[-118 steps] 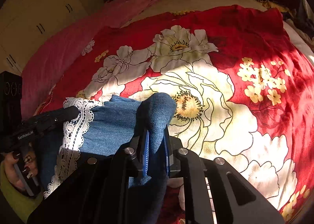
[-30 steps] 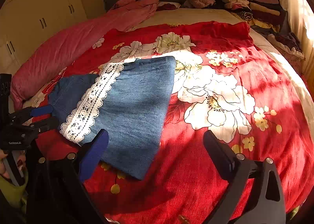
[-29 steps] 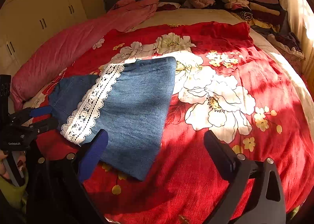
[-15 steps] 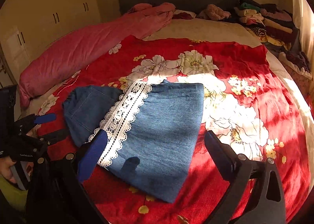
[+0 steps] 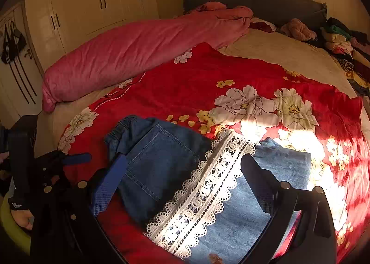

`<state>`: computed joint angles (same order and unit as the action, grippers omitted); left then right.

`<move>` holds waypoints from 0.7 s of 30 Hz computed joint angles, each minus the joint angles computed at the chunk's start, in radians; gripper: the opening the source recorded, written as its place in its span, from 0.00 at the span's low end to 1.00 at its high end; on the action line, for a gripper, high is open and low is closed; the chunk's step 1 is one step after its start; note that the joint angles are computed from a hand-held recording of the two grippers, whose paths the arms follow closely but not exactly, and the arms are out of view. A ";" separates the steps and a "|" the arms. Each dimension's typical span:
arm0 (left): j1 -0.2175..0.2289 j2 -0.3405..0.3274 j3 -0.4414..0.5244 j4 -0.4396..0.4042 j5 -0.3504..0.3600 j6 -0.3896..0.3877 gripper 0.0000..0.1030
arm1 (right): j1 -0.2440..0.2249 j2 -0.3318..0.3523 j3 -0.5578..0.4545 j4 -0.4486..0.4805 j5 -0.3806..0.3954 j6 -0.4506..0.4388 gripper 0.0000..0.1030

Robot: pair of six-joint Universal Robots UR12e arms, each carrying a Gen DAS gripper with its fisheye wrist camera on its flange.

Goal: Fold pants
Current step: 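Grasp the elastic cuff end with the right gripper and lift it over the pants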

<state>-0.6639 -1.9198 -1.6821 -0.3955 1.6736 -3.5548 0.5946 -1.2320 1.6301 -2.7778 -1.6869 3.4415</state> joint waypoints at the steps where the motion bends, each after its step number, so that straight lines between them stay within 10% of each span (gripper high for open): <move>1: 0.002 0.000 -0.001 -0.002 -0.001 -0.004 0.89 | -0.001 0.009 -0.011 0.006 0.013 -0.004 0.96; 13: 0.037 -0.013 -0.018 0.037 -0.080 -0.066 0.88 | -0.003 0.091 -0.126 0.097 0.077 -0.077 0.96; 17: 0.067 -0.026 -0.031 0.093 -0.195 -0.143 0.54 | -0.011 0.121 -0.169 0.139 0.118 -0.098 0.96; 21: 0.074 -0.040 -0.033 0.115 -0.226 -0.169 0.45 | -0.021 0.156 -0.220 0.178 0.202 -0.105 0.96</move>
<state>-0.5902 -1.9601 -1.7150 -0.2803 1.4475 -3.7234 0.5734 -1.0757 1.4105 -2.6003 -1.4851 3.3367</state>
